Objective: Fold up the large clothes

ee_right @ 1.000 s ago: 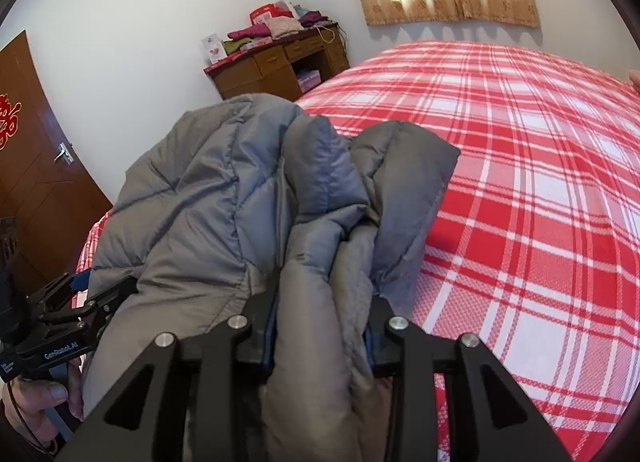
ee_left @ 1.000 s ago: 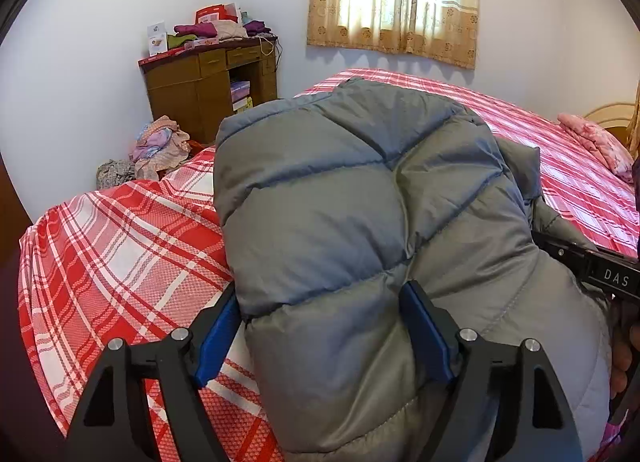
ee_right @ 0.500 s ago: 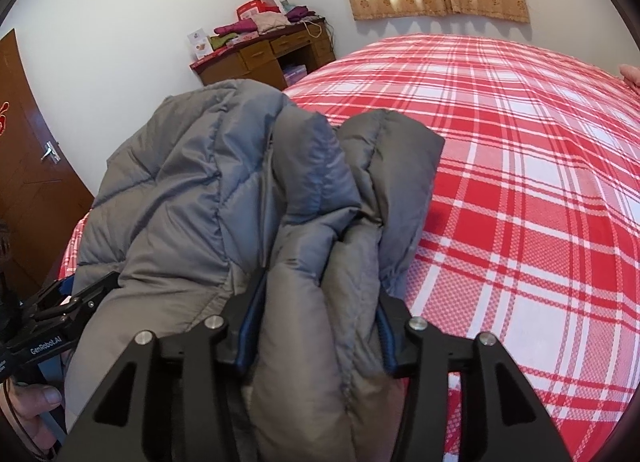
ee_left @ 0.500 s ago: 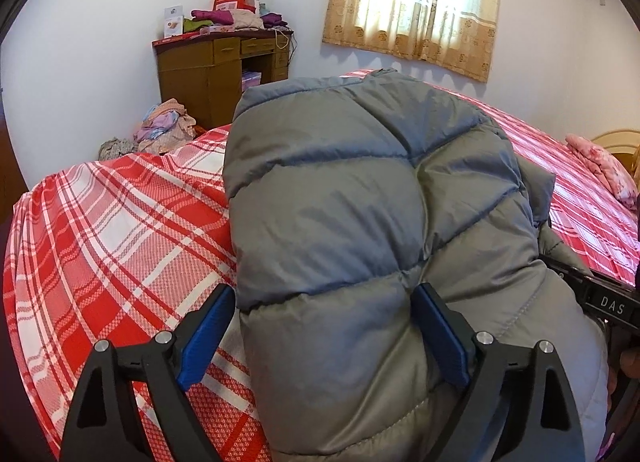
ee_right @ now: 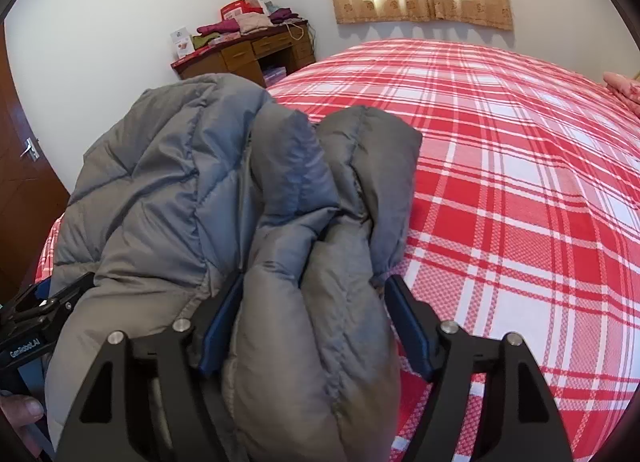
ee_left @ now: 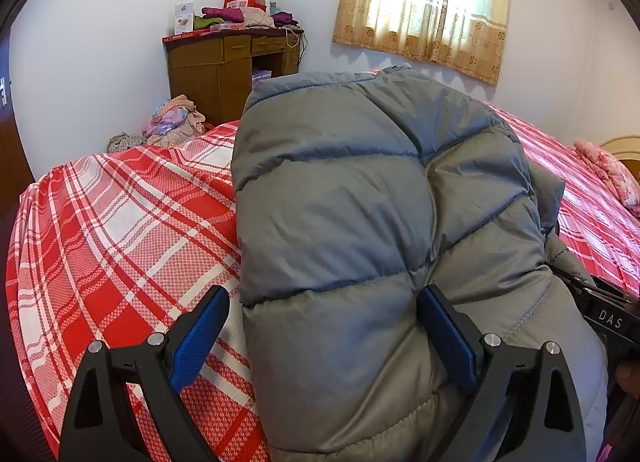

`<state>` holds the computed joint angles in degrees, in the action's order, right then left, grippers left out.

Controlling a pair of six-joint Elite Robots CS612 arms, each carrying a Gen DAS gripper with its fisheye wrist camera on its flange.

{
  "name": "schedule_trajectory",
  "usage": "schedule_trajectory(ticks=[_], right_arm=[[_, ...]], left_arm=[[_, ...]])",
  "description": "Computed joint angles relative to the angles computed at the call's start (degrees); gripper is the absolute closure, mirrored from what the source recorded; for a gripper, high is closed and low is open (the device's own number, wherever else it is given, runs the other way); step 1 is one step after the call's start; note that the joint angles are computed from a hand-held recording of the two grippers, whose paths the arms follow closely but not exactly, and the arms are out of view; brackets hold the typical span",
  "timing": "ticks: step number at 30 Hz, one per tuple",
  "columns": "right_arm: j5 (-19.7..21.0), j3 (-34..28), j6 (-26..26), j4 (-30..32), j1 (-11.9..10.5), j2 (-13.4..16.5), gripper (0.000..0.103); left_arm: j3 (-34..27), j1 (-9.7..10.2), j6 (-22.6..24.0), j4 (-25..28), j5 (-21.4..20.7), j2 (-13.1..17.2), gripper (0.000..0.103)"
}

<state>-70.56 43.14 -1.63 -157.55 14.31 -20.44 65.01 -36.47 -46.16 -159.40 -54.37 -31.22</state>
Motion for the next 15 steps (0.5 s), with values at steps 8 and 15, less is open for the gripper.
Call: schedule_trajectory(ticks=[8,15], right_arm=[[-0.6,-0.4,0.3,-0.1,0.1,0.3,0.024],[-0.7,-1.1,1.2,0.6,0.0,0.8,0.019]], left_arm=[[-0.3,-0.1,-0.4,0.2,-0.1,0.1,0.007],[-0.2,-0.07,-0.4,0.0,-0.2,0.1,0.007]])
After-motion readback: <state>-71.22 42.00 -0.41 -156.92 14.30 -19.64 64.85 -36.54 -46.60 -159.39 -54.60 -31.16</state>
